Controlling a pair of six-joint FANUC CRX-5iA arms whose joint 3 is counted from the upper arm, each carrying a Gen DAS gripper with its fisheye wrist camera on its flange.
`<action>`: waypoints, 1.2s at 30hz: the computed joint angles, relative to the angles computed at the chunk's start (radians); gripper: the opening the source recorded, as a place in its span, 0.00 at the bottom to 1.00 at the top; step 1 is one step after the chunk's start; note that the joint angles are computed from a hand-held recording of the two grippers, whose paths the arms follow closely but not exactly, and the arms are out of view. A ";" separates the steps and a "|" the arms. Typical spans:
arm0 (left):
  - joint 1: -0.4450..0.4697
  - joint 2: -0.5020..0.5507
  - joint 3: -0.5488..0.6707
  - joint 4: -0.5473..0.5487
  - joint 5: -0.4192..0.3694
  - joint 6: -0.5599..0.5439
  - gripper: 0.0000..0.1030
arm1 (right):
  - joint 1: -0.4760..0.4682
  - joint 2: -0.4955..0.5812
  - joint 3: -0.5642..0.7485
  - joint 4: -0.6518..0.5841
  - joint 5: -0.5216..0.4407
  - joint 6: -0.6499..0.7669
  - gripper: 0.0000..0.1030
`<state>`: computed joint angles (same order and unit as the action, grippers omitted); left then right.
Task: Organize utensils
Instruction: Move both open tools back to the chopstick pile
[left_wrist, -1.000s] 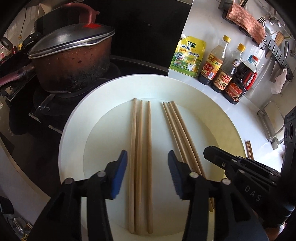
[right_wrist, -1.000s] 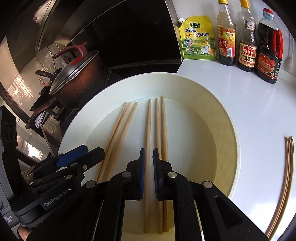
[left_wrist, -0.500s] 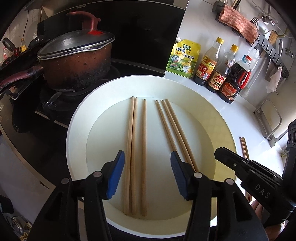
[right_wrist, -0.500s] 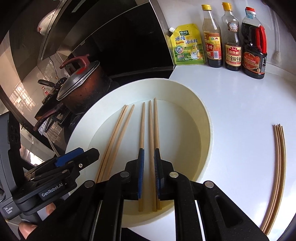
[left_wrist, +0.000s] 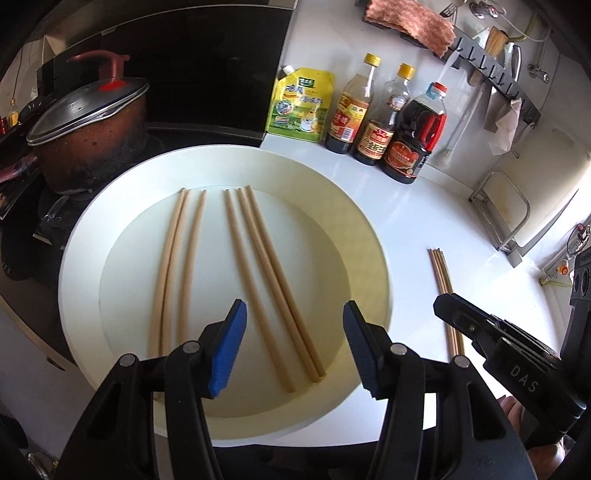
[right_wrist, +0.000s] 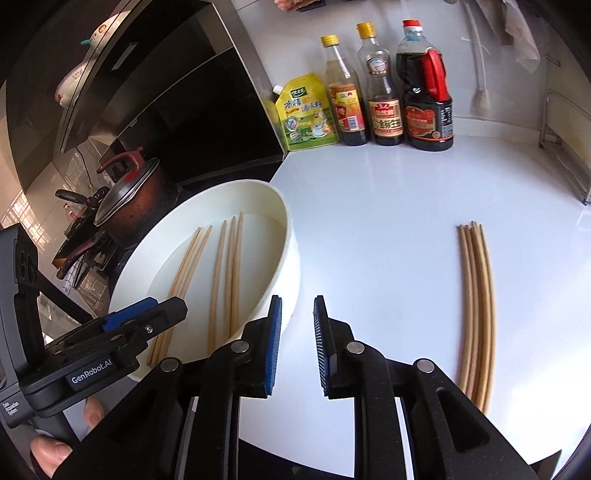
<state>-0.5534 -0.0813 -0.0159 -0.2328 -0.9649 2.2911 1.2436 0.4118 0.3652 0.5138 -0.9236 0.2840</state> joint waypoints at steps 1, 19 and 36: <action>-0.010 0.010 0.009 0.001 0.003 -0.003 0.54 | 0.002 -0.018 -0.029 0.021 0.003 -0.019 0.19; -0.153 0.173 0.185 -0.004 -0.009 -0.050 0.57 | -0.002 -0.236 -0.350 0.160 -0.045 -0.272 0.31; -0.222 0.295 0.314 -0.054 -0.062 -0.010 0.62 | -0.039 -0.304 -0.463 0.118 -0.011 -0.243 0.34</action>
